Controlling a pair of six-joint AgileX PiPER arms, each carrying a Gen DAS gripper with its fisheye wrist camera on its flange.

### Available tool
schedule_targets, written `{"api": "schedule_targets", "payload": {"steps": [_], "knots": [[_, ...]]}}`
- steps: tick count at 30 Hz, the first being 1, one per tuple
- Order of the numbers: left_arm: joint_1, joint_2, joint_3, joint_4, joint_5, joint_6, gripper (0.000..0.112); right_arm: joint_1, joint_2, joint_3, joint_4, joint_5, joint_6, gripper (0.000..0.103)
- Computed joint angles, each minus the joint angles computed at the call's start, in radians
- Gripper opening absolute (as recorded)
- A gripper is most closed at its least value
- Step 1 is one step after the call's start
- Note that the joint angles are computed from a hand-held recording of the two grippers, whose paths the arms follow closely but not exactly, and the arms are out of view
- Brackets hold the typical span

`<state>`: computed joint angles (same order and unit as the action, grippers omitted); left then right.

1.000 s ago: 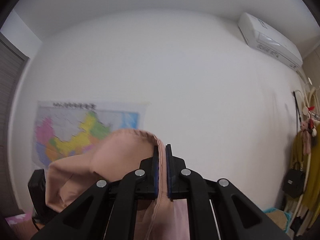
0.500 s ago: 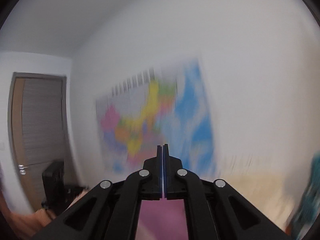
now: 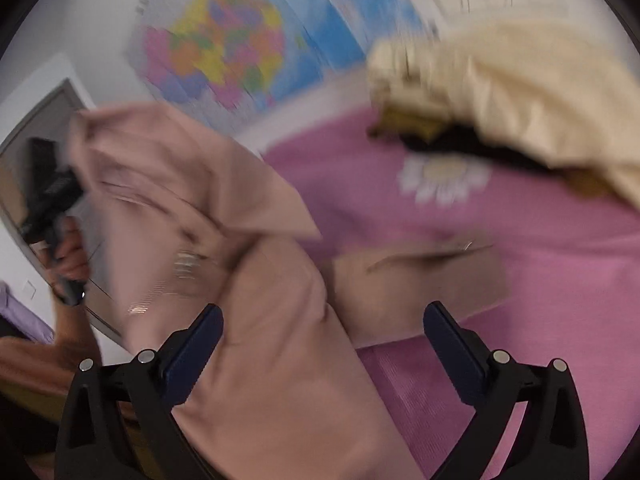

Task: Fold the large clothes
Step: 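Lift the pink jacket with both grippers and shake it open in the air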

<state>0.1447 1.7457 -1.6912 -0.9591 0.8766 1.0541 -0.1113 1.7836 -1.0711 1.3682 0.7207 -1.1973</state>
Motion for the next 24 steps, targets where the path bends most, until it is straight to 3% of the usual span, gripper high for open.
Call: {"api": "schedule_targets", "payload": {"steps": [6,9,10,11,12,13,18,22,24], "knots": [[0.053,-0.053,0.071,-0.077,0.024,0.105,0.013,0.124,0.303,-0.403,-0.126,0.211,0.096,0.098],[0.078,-0.078,0.108,-0.111,0.032,0.157,0.013,0.151,0.447,-0.566,-0.139,0.382,0.16,0.098],[0.087,-0.083,0.117,-0.12,0.034,0.166,0.013,0.159,0.484,-0.597,-0.109,0.437,0.158,0.089],[0.096,-0.089,0.126,-0.124,0.034,0.17,0.013,0.164,0.488,-0.592,-0.088,0.458,0.136,0.053],[0.102,-0.089,0.128,-0.124,0.031,0.165,0.013,0.17,0.458,-0.549,-0.067,0.449,0.09,0.031],[0.112,-0.09,0.134,-0.123,0.022,0.159,0.013,0.175,0.4,-0.483,-0.055,0.405,0.053,0.009],[0.208,-0.064,0.107,-0.196,0.091,0.1,0.013,0.153,-0.05,-0.133,0.052,0.128,-0.089,0.008],[0.282,-0.146,0.158,-0.341,0.104,0.157,0.013,0.205,-0.38,-0.059,0.007,-0.166,-0.062,0.007],[0.318,-0.213,0.191,-0.422,0.126,0.204,0.013,0.261,-0.465,-0.064,-0.04,-0.29,-0.021,0.007]]}}
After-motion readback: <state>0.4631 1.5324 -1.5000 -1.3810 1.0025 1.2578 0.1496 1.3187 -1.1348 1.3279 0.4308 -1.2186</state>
